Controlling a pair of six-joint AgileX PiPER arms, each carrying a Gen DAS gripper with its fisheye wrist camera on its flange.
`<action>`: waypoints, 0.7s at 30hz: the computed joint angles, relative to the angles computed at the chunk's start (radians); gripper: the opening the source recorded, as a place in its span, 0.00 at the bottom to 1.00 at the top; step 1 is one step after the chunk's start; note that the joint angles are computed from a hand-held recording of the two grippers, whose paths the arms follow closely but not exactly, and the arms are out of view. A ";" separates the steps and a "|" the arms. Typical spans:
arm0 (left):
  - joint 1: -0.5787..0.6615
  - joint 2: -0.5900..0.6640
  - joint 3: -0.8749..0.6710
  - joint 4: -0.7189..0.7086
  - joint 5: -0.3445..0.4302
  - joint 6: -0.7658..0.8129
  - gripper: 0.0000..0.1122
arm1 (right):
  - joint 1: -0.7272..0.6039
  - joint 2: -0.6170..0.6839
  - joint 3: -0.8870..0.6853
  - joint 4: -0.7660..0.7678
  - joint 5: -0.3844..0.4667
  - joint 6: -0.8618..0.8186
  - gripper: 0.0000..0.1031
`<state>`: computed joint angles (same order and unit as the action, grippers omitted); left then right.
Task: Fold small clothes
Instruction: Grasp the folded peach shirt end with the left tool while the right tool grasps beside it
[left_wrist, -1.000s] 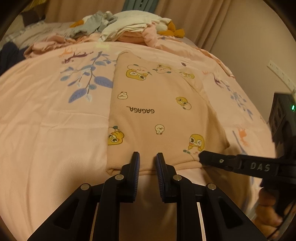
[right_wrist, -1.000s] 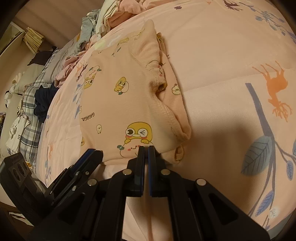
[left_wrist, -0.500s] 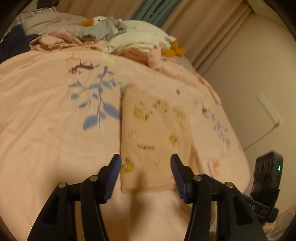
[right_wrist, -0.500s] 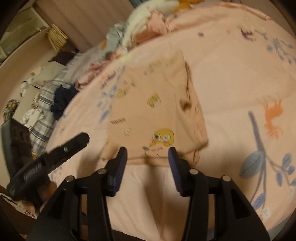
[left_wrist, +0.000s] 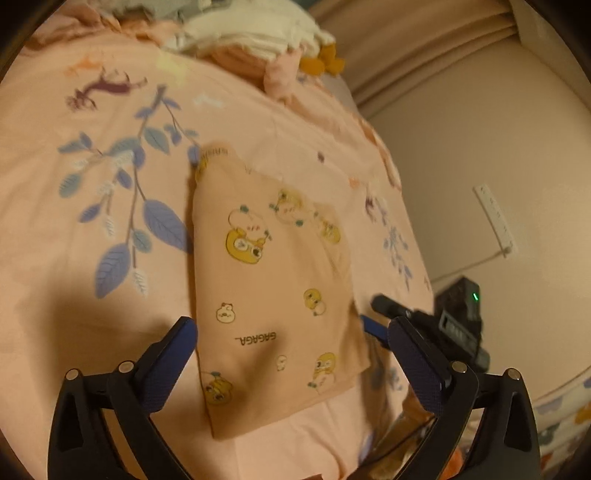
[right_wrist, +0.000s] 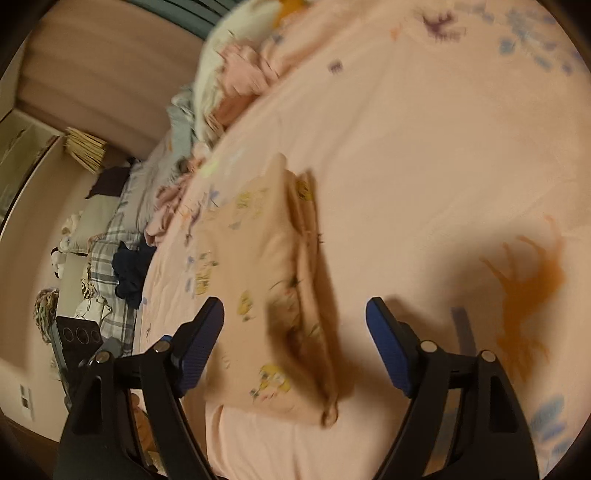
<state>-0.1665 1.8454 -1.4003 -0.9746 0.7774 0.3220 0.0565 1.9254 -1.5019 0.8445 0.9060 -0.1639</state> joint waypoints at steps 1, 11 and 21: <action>-0.004 0.014 -0.005 -0.001 -0.009 0.013 0.90 | -0.008 0.041 -0.031 0.017 0.032 0.002 0.78; 0.033 0.207 -0.110 -0.193 0.065 0.010 0.90 | -0.008 0.172 -0.088 0.267 0.128 -0.123 0.76; 0.108 0.180 -0.020 -0.270 0.117 0.091 0.81 | 0.000 0.205 -0.130 0.265 0.150 -0.163 0.74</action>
<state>-0.0585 2.0256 -1.4201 -1.2446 0.8946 0.4134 0.0561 2.1303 -1.6319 1.1091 1.0564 -0.3268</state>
